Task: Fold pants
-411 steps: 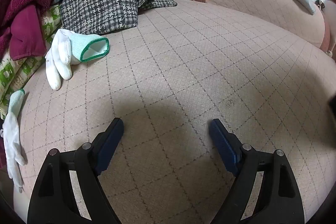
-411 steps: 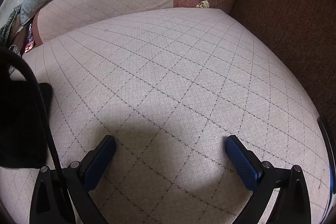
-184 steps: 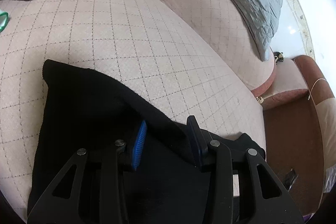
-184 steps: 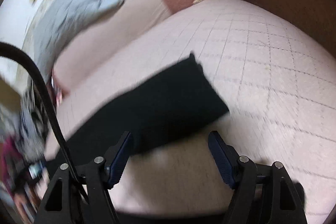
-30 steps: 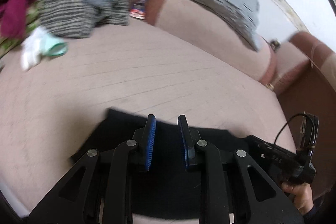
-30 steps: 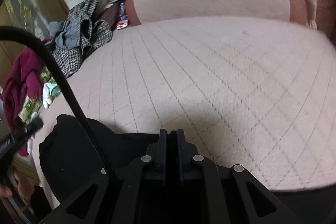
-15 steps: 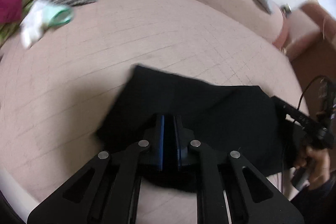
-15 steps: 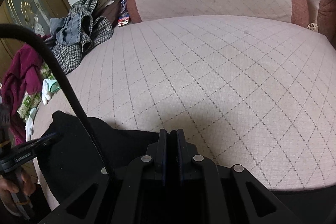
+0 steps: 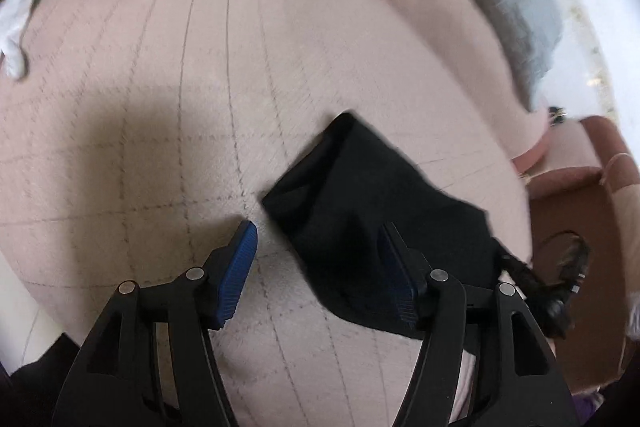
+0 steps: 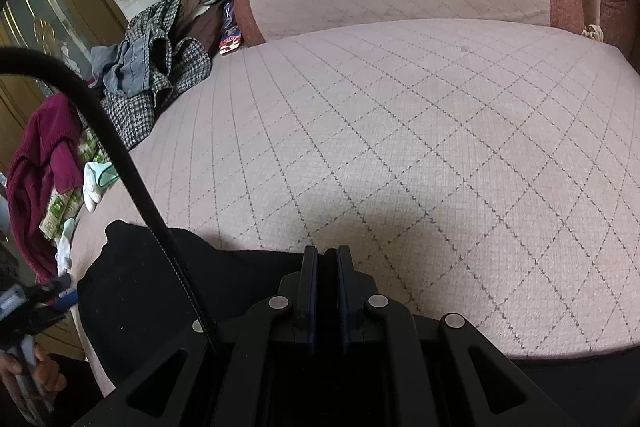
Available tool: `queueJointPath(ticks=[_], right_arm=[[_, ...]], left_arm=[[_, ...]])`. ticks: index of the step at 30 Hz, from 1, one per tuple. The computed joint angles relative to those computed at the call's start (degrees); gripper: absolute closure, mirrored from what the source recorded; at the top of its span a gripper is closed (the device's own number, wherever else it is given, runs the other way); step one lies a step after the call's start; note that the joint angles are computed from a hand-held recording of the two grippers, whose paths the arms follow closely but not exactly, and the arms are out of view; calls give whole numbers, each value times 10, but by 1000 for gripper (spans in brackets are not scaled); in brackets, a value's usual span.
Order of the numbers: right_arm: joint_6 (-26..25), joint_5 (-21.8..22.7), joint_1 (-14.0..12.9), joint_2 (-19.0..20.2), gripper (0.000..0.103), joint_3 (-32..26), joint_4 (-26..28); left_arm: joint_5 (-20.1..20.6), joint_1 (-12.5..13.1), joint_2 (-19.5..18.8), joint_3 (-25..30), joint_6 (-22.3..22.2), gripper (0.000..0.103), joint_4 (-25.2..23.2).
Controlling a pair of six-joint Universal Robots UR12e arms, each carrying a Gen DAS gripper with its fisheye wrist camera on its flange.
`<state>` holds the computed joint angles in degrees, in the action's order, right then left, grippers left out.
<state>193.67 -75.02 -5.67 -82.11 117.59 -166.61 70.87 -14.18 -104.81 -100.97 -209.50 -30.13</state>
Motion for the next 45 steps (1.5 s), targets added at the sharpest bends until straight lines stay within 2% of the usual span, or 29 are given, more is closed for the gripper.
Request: queueJointPath(ticks=[2, 3, 4, 7, 10, 11, 13, 14, 15, 16, 18, 20, 22, 24, 27, 30, 32, 33, 34, 37, 39, 42, 45], right_arm=[[-2, 2, -2, 0, 95, 0, 0], [-1, 4, -3, 0, 95, 0, -1], [3, 2, -1, 0, 95, 1, -2], [7, 1, -2, -4, 95, 5, -17], [23, 14, -5, -13, 95, 14, -49], [26, 16, -6, -15, 95, 16, -58], [24, 15, -5, -14, 96, 16, -68], [21, -5, 0, -11, 102, 14, -69], [20, -37, 6, -5, 102, 8, -60], [24, -46, 7, 0, 102, 3, -51], [51, -23, -1, 6, 102, -1, -26], [65, -9, -7, -1, 102, 10, -42], [65, -6, -12, -16, 102, 23, -55], [66, -5, -19, -35, 101, 35, -46], [60, -9, -32, -68, 98, 65, -49], [52, -5, -43, -96, 97, 90, -50], [38, 2, -48, -114, 96, 108, -44], [27, 13, -51, -122, 95, 116, -38], [19, 20, -55, -127, 94, 122, -34], [10, -15, -45, -133, 82, 127, -21], [13, -19, -46, -138, 75, 132, -26], [15, -8, -50, -145, 69, 139, -25], [7, -24, -48, -152, 68, 142, -20]], left_arm=[[4, -4, -5, 0, 0, 44, 35], [-4, -6, -8, 2, 21, 70, 52], [6, -10, -9, 5, 40, 92, 50], [-6, -9, -2, -2, 72, 93, 57], [-34, 4, 17, -29, 65, 93, 80], [-32, 7, 22, -36, 64, 93, 86], [1, 6, 24, -37, 66, 93, 76], [12, 4, 22, -34, 59, 93, 62], [16, 3, 16, -26, 53, 93, 45], [23, -1, 11, -17, 65, 93, 29], [47, -9, 10, -11, 75, 93, 17], [49, -9, 10, -10, 70, 91, 15], [49, -6, 13, -10, 46, 81, 1], [54, -3, 19, -13, 33, 81, -4], [111, -15, 31, -18, 28, 81, 14], [121, -24, 39, -18, 48, 81, 33], [124, -35, 38, -13, 68, 70, 42], [119, -43, 35, -9, 79, 57, 52], [115, -47, 33, -7, 83, 51, 59], [109, -65, 19, 10, 102, 51, 59], [99, -76, 10, 21, 109, 51, 53], [99, -93, -6, 41, 125, 51, 44], [98, -107, -18, 55, 136, 51, 41]])
